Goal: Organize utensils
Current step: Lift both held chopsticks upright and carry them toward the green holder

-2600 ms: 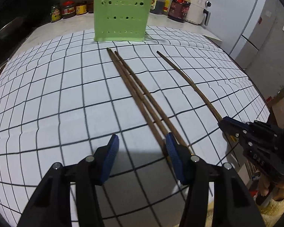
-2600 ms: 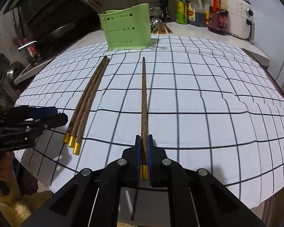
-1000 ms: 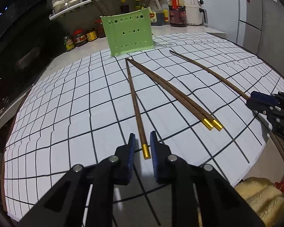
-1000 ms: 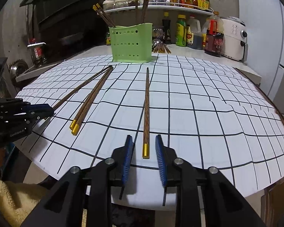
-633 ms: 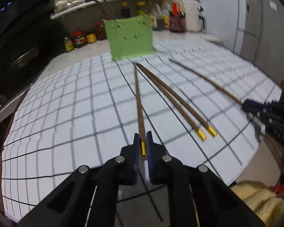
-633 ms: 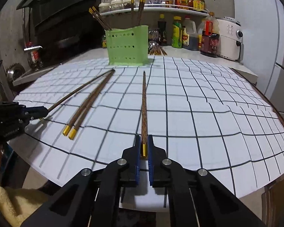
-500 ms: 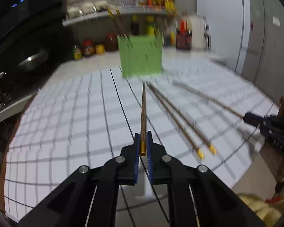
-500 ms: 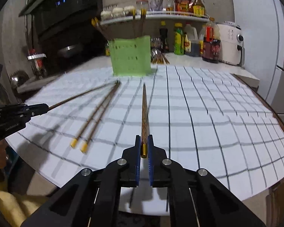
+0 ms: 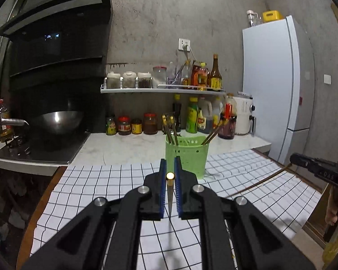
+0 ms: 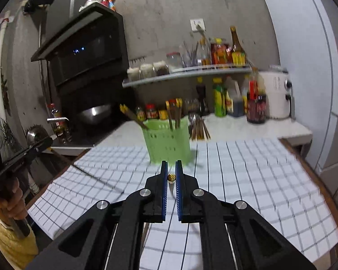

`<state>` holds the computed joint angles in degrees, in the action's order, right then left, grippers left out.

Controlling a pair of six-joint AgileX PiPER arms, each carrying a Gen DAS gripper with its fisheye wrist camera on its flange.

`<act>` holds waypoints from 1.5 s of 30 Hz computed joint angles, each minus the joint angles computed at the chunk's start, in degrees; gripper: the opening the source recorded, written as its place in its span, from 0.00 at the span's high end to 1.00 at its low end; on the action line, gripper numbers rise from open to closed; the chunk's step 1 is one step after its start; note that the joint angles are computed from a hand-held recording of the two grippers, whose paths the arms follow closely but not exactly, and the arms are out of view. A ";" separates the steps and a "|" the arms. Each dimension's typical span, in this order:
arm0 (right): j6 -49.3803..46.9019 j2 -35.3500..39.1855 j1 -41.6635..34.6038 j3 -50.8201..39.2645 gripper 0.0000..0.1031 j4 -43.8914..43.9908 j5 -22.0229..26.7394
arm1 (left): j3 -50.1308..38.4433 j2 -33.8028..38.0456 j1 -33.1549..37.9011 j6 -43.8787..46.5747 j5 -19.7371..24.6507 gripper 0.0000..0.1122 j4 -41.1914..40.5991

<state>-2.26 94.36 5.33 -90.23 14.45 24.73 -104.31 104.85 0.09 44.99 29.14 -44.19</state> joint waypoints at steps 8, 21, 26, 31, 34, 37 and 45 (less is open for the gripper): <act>3.56 4.20 1.06 -10.80 0.93 -6.09 5.04 | -0.36 -0.30 2.39 3.00 1.99 0.94 -5.09; 5.95 14.41 2.00 -26.85 0.93 -10.65 12.00 | -10.63 6.12 3.06 -2.46 6.68 0.94 -0.91; 5.53 17.03 1.03 -30.15 0.93 -8.44 13.77 | -14.21 9.15 2.36 -7.28 8.25 0.94 3.17; 5.10 17.70 0.99 -31.90 0.93 -8.56 14.61 | -11.72 5.95 3.27 -0.64 7.06 0.94 -2.88; 4.87 18.30 0.90 -32.78 0.93 -8.13 15.08 | -13.81 6.68 3.13 -1.38 8.11 0.94 -1.89; 4.85 18.62 0.78 -33.13 0.93 -7.88 15.17 | -16.08 8.10 3.00 -2.79 9.18 0.94 -0.96; 4.95 18.53 0.29 -32.44 0.93 -7.59 14.45 | -22.81 12.41 0.39 -10.42 11.27 0.94 8.83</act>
